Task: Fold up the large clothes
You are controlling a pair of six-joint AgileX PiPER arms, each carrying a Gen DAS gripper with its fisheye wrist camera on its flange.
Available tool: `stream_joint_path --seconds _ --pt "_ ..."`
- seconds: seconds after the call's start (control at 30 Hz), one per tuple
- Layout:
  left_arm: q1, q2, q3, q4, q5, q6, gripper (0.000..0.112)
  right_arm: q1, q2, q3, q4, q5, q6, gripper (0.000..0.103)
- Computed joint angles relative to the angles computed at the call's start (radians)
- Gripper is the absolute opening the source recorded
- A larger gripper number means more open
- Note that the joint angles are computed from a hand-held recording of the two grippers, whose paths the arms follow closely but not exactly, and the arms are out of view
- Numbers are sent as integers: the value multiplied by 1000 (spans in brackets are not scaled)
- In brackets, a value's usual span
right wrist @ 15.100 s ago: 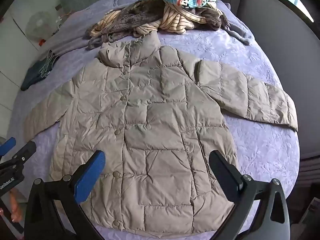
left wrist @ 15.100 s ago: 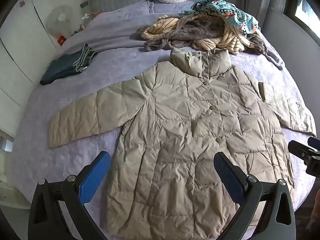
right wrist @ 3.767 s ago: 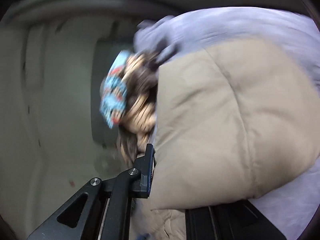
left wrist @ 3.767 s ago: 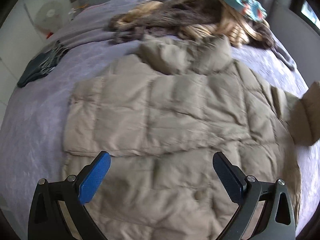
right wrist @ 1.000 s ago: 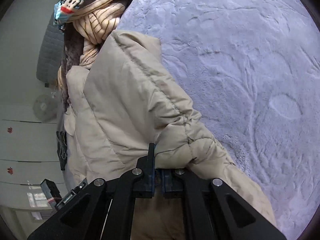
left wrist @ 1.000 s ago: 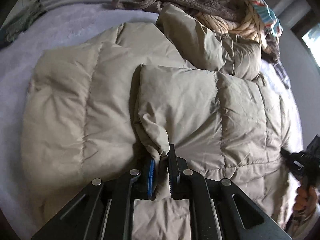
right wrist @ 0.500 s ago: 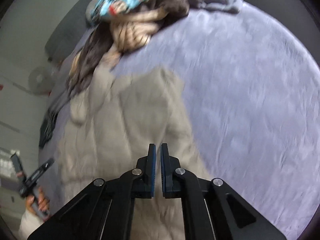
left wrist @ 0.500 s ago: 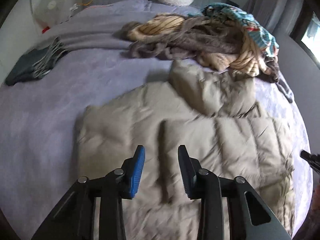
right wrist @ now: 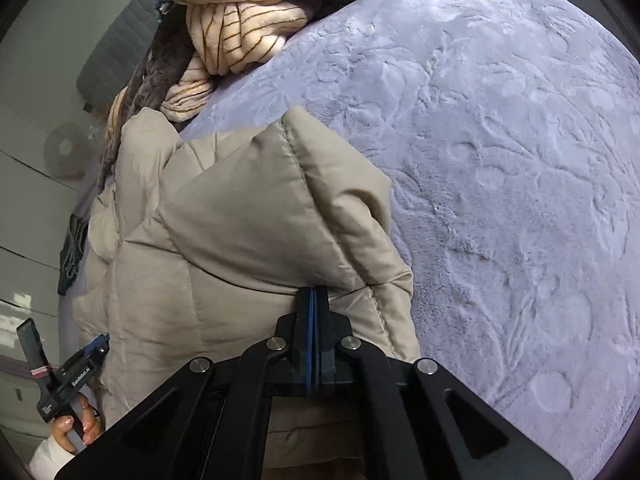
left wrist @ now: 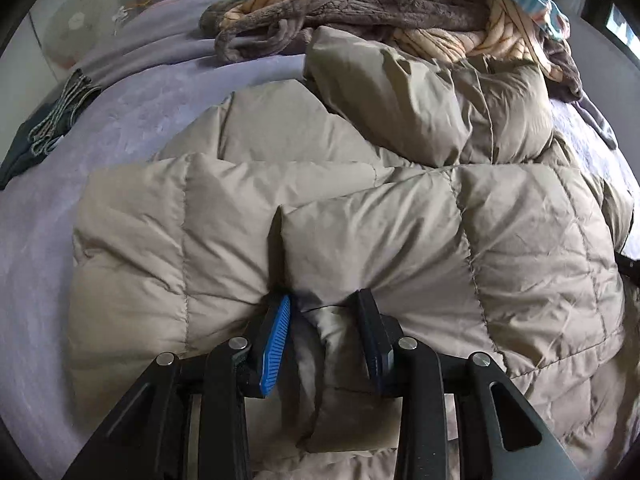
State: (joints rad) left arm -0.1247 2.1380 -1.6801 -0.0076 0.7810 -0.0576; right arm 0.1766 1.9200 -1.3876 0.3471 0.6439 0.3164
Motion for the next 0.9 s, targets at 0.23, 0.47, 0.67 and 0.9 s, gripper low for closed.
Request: stream_joint_path --seconds 0.23,0.47,0.67,0.9 --pt "28 -76 60 96 26 -94 37 -1 -115 70 -202 71 163 0" --pt "43 -158 128 121 43 -119 37 -50 -210 158 -155 85 198 5" --pt "7 -244 202 130 100 -129 37 -41 -295 239 -54 92 161 6" --pt "-27 -381 295 141 156 -206 91 19 -439 360 -10 129 195 15"
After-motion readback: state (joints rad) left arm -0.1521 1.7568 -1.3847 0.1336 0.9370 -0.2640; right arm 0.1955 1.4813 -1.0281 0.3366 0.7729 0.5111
